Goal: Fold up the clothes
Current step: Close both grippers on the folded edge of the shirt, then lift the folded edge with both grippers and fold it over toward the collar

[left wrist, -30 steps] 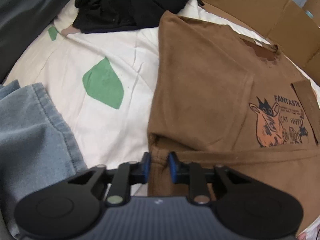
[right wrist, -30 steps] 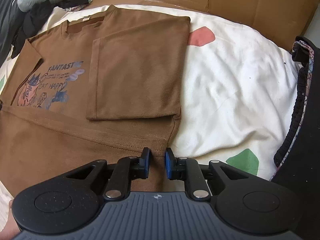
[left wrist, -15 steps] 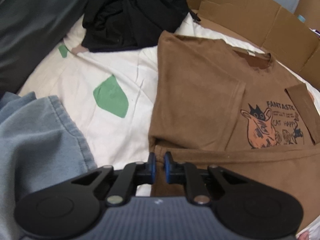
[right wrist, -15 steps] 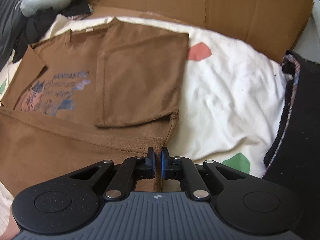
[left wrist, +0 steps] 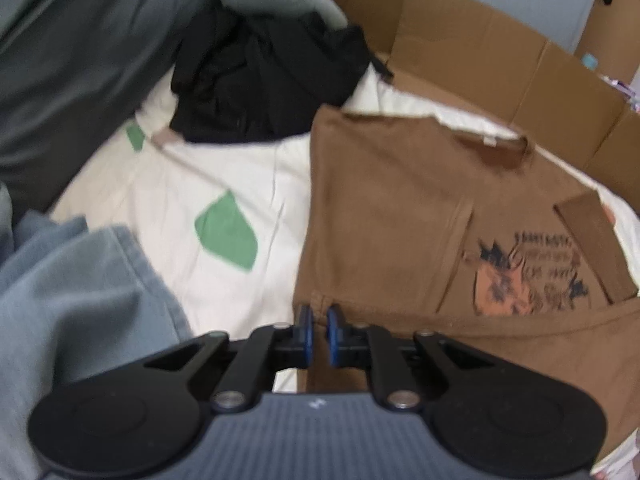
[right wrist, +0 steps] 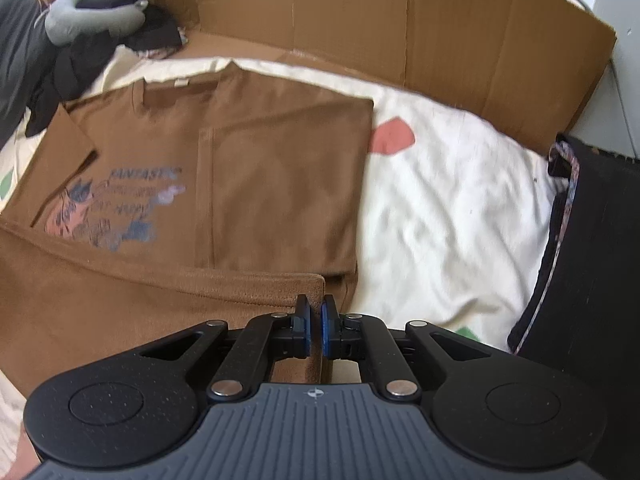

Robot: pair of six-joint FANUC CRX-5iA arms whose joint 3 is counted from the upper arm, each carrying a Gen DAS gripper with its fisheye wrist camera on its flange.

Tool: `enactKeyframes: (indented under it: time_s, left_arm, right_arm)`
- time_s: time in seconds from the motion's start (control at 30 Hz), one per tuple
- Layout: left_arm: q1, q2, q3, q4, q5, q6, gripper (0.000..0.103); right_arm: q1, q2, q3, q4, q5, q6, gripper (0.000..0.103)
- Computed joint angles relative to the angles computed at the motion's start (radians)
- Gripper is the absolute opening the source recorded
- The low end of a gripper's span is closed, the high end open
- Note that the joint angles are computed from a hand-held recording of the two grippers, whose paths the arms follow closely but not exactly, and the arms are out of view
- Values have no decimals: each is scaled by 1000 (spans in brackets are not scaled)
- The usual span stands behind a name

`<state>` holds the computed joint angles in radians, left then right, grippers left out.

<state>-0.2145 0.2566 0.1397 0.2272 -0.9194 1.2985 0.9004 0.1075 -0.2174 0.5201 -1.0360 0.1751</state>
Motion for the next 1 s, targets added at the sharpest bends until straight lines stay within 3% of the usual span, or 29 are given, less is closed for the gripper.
enactKeyframes:
  time_s: [0.3,0.83,1.0]
  left_arm:
    - [4,74,145,15,-10,-29,8]
    - [-21,186,331,56,37,-58,8]
    - [-24,211,377,58,14,-72,8]
  right_arm:
    - [-56,1,37,62,5,6,3]
    - [-154,46,135,150,16,50,3]
    - [-175,56,165,168,15,60,3]
